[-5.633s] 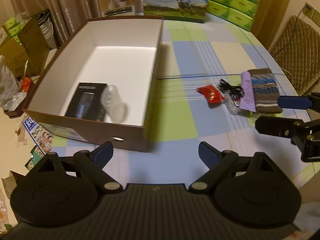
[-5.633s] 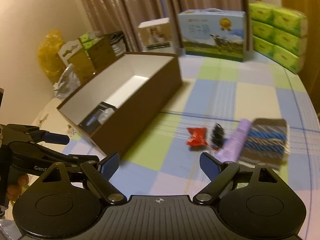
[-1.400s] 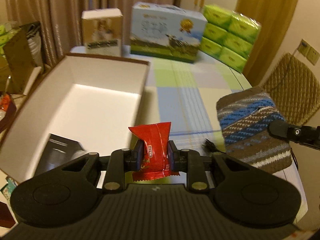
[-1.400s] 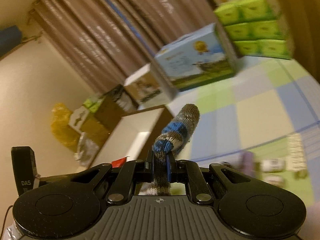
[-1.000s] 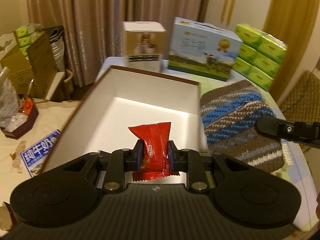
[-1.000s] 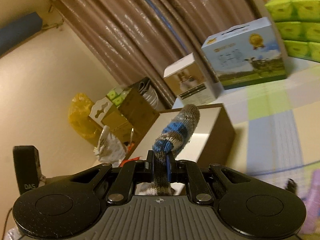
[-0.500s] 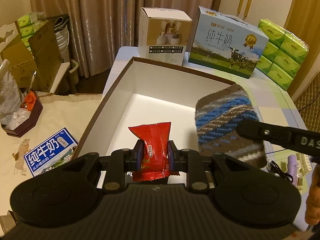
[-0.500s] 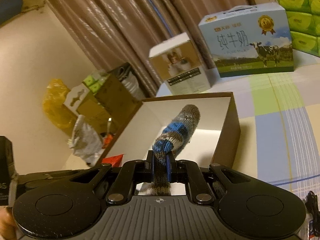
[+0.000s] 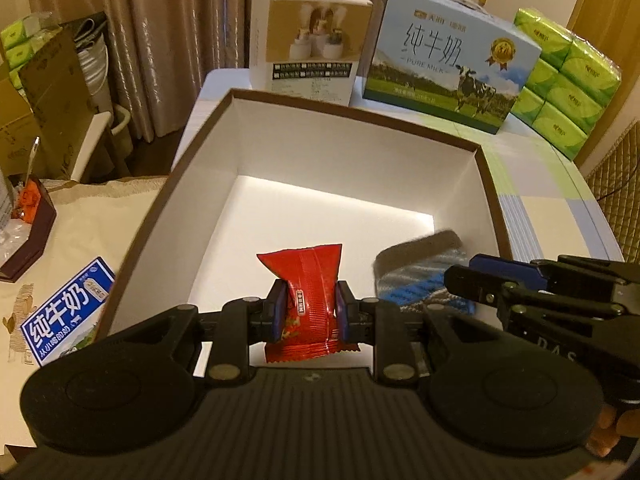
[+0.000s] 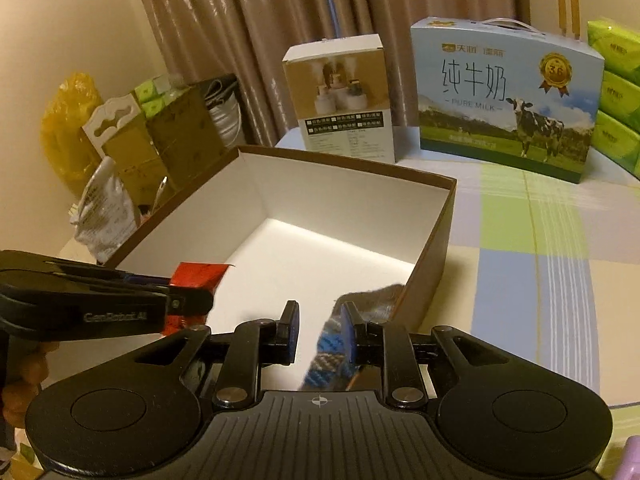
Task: Organize objects
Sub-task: 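Carry the sock into the shoebox with the right tool while the left tool drops the red packet inside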
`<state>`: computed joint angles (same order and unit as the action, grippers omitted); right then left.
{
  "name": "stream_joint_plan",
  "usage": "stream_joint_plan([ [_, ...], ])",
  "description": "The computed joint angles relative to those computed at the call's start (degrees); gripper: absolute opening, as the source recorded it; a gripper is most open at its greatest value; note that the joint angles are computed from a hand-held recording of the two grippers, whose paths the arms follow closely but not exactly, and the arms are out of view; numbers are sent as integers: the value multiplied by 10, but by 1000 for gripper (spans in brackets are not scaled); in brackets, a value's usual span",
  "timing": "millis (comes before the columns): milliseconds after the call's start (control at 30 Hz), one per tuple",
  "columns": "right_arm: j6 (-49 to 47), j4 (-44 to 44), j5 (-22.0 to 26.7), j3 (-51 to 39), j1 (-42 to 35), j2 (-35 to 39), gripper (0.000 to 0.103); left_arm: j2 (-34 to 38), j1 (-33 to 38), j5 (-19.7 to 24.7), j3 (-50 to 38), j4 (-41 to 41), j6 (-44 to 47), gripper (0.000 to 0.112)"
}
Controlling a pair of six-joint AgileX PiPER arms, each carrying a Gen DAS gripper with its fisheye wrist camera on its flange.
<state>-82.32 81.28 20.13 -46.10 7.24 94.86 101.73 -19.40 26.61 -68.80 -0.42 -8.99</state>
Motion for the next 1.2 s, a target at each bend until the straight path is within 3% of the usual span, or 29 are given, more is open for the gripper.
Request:
stream_joint_plan([
  [100, 27, -35, -11, -6, 8, -1, 21, 15, 1, 4, -12, -17, 19, 23],
  [167, 38, -51, -12, -8, 10, -2, 22, 20, -2, 3, -15, -13, 21, 32],
  [300, 67, -91, -11, -9, 16, -8, 37, 24, -4, 8, -17, -5, 20, 39],
  [467, 76, -110, -17, -6, 25, -14, 42, 13, 1, 15, -7, -5, 18, 44],
  [933, 101, -132, -13, 19, 30, -61, 57, -85, 4, 6, 66, 10, -10, 54],
  [1200, 100, -122, 0, 52, 19, -117, 79, -152, -13, 7, 105, 51, -62, 62],
])
